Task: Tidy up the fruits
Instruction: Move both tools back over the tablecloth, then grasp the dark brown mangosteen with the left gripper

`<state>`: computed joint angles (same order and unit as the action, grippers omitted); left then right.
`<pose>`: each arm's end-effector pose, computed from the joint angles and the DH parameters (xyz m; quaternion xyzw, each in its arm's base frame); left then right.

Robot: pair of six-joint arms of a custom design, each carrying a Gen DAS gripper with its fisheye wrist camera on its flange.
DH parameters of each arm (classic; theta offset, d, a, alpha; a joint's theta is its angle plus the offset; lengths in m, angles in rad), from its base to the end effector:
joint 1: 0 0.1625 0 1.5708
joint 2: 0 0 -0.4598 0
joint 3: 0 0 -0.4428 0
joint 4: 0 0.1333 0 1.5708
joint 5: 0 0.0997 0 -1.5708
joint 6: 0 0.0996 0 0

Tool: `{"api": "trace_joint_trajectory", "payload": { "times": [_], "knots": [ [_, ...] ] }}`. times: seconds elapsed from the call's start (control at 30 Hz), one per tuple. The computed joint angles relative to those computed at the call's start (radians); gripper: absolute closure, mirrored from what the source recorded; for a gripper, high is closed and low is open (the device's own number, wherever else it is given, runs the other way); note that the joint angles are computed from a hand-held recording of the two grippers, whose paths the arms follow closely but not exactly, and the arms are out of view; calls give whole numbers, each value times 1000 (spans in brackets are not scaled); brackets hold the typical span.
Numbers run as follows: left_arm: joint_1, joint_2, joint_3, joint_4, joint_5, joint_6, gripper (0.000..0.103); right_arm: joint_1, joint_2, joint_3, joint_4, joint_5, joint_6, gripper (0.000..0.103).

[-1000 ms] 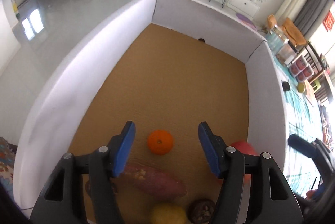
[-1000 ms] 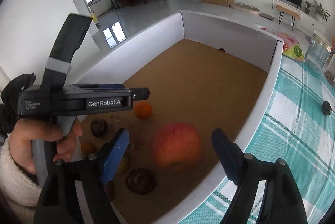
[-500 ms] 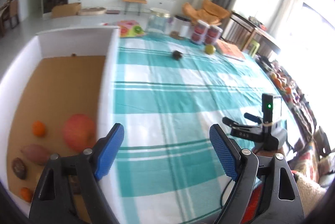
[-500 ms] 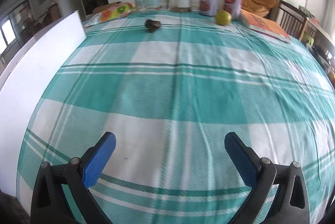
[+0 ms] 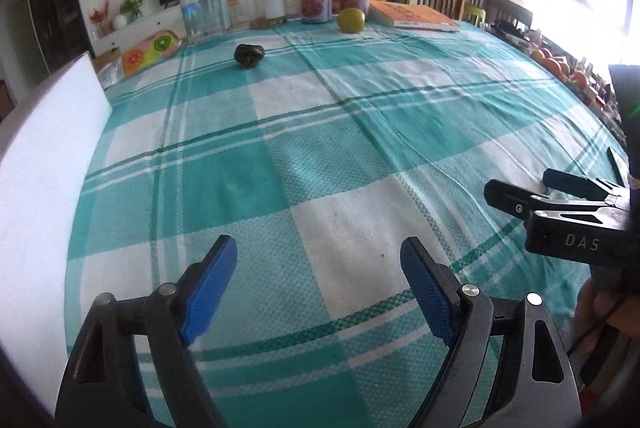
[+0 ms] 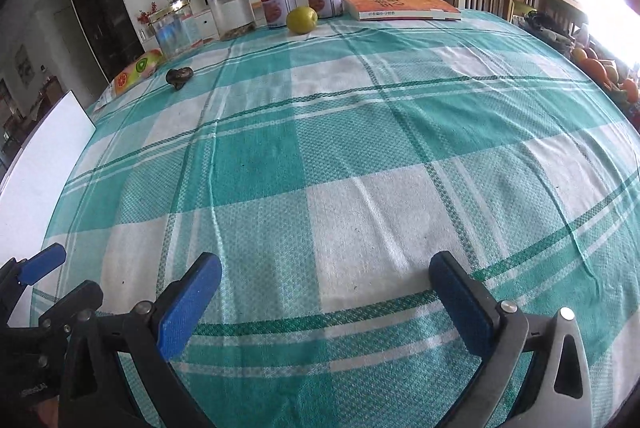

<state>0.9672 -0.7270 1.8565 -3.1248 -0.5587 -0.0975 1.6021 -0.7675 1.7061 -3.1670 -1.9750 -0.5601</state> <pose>-0.1870 -0.6549 0.0607 0.1152 0.8534 -0.3358 0.3818 0.1168 -0.7241 0.1130 0.2082 -0.9058 0.2557 0.2660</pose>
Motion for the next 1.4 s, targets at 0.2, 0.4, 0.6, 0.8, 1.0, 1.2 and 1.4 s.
{"api": "trace_joint_trajectory", "payload": {
  "times": [0.2,0.4,0.6,0.8,1.0,1.2,1.4],
  "knots": [
    [26,4,-19,63,-21,-81,17,13,20,-11,-13,-54,-27,0],
    [25,11,-27,93,-13,-87,10,24,38,-22,-26,-104,-55,0],
    [25,11,-27,94,-16,-89,10,25,38,-23,-25,-104,-55,0],
    [34,-13,-50,197,-53,-132,9,25,39,-23,-25,-104,-54,0],
    [96,-3,-199,114,-48,-98,10,25,39,-23,-26,-105,-55,0],
    [185,143,-559,272,-47,-2,10,25,39,-23,-25,-105,-54,0],
    [232,271,-815,393,-25,27,12,25,39,-24,-23,-105,-56,0]
  ]
}}
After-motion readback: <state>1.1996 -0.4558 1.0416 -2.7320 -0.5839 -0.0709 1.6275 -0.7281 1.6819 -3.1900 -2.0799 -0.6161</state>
